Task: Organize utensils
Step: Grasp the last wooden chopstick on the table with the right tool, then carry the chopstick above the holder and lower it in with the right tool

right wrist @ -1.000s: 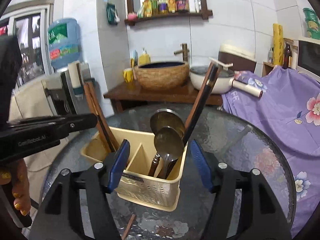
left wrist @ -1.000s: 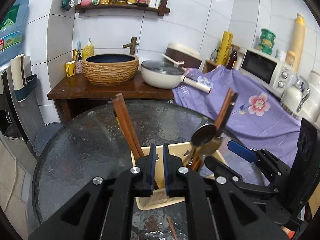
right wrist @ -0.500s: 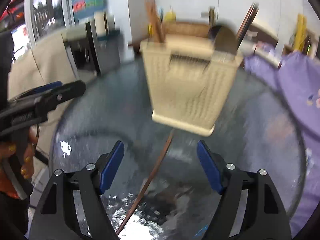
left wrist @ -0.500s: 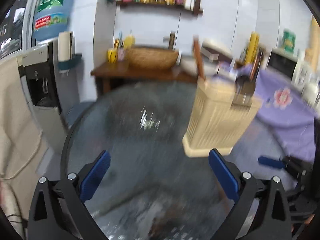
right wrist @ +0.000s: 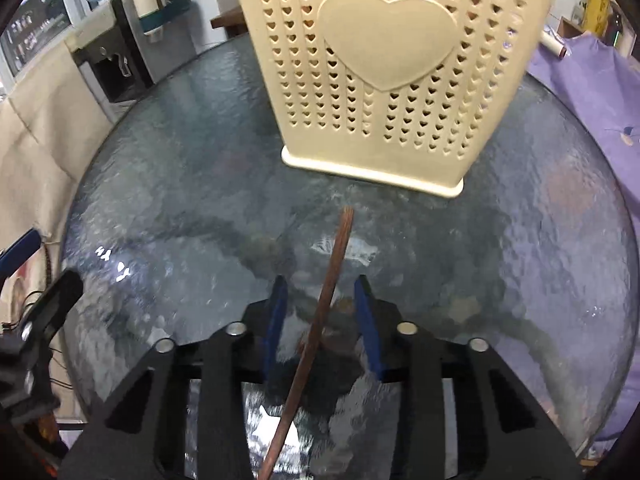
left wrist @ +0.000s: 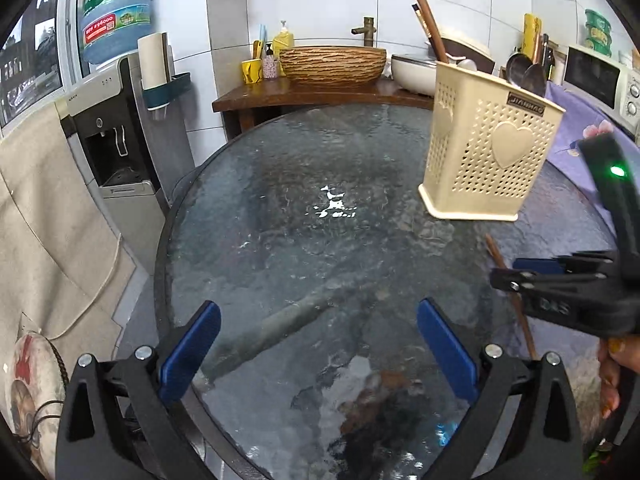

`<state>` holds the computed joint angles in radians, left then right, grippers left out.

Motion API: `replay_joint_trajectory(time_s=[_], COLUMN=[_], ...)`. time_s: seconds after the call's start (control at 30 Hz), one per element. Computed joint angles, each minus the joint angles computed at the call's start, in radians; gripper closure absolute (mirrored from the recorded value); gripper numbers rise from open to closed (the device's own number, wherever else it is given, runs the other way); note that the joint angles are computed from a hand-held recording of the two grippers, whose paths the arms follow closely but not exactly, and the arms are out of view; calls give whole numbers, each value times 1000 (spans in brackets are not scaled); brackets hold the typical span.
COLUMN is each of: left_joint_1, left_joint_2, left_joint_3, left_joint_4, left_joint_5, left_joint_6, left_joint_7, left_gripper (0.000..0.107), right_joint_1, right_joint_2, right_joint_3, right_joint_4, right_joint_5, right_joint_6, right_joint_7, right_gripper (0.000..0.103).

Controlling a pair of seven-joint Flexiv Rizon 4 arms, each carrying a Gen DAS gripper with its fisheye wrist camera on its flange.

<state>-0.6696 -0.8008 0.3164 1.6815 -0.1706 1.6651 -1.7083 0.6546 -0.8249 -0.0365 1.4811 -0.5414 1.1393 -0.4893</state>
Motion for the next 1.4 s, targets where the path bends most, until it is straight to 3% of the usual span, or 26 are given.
replay_joint_trajectory(time_s=[0.1, 0.23, 0.3, 0.37, 0.43, 0.57, 0.7, 0.9, 1.0, 1.13, 1.27, 1.4], left_joint_1=[-2, 8, -8, -24, -19, -20, -2, 12, 23, 52, 44, 75], left_joint_2=[-1, 0, -5, -10, -6, 1, 9, 16, 19, 24, 27, 37], left_joint_3=[-10, -36, -21, -1, -11, -11, -36, -62, -82, -125, -126, -168], left_joint_4=[3, 5, 3, 0, 6, 15, 19, 21, 22, 19, 6, -5], left_joint_5=[-5, -15, -26, -34, -33, -34, -35, -39, -47, -48, -52, -49], left_joint_6=[29, 40, 34, 27, 23, 27, 35, 46, 52, 57, 63, 79], left_joint_7=[-3, 12, 16, 14, 17, 19, 25, 38, 42, 58, 70, 91], left_gripper=[10, 10, 10, 10, 10, 10, 10, 10, 10, 10, 10, 10], right_joint_1=[-3, -6, -6, -8, -6, -3, -11, 86, 197, 323, 448, 512], right_joint_2=[-38, -69, -79, -86, -79, -42, -18, 72, 119, 152, 198, 230], right_joint_3=[8, 9, 12, 18, 24, 9, -1, -174, -349, -524, -672, -739], right_joint_4=[-79, -133, -152, -167, -161, -80, 4, 178, 276, 356, 423, 424], right_joint_5=[8, 18, 22, 25, 30, 25, 24, -28, -19, 72, 174, 234], right_joint_6=[-73, -98, -109, -117, -118, -47, 97, 340, 515, 682, 762, 759], right_joint_7=[-28, -39, -54, -74, -90, -78, -55, 81, 133, 100, 14, -68], right_gripper=[78, 83, 85, 93, 94, 96, 96, 96, 96, 96, 96, 96])
